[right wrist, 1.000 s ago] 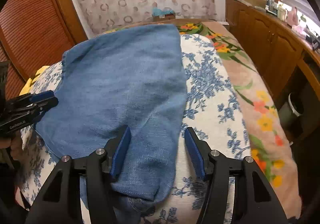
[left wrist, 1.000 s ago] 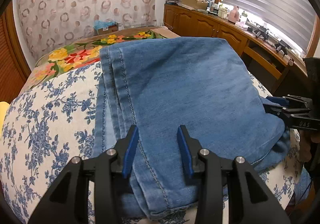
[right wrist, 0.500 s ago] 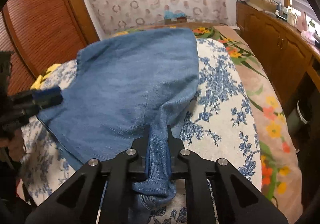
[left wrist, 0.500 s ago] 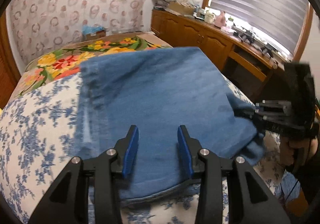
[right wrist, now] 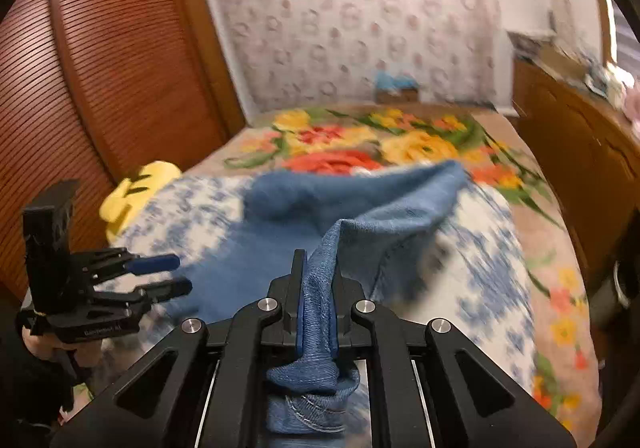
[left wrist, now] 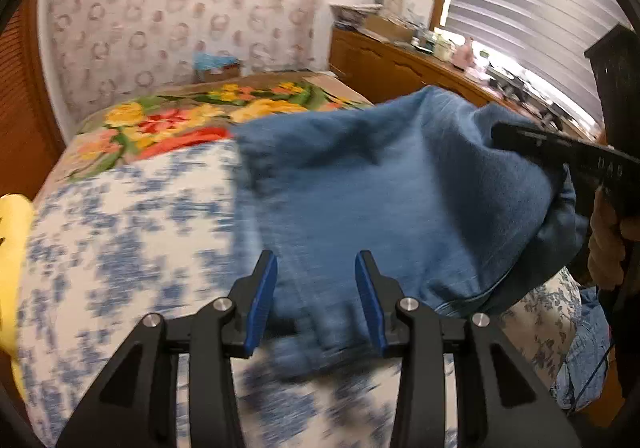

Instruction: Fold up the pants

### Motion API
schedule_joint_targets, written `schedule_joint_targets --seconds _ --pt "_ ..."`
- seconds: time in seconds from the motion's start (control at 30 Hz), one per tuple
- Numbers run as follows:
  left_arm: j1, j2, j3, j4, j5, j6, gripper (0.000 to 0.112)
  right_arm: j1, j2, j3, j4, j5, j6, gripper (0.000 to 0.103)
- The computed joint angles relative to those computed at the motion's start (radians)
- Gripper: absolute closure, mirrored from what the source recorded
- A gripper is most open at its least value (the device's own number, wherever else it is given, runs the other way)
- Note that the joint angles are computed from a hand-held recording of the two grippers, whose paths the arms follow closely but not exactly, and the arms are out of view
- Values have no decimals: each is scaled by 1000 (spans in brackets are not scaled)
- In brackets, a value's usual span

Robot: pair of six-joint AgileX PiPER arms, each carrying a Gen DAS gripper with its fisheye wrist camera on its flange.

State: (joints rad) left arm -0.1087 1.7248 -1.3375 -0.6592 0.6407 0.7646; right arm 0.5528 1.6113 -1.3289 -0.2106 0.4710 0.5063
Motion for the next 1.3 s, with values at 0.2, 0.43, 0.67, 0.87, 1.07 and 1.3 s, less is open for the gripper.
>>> schedule_joint_targets --seconds 0.2,0.43,0.67,0.87,1.07,1.3 --pt "172 -39 36 -62 22 102 73 117 216 -320 45 68 -76 97" --pt "311 -46 64 -115 30 182 73 208 486 -619 195 192 -222 97" --pt "322 -17 61 -138 12 194 73 206 525 -627 224 232 -219 67" --pt "259 25 -7 -134 13 156 73 186 396 -505 127 185 -143 60" --pt "158 109 -149 -58 30 64 73 117 326 -406 -58 165 -44 52" --pt "70 297 -461 78 134 -110 73 -20 415 -454 31 181 -159 48"
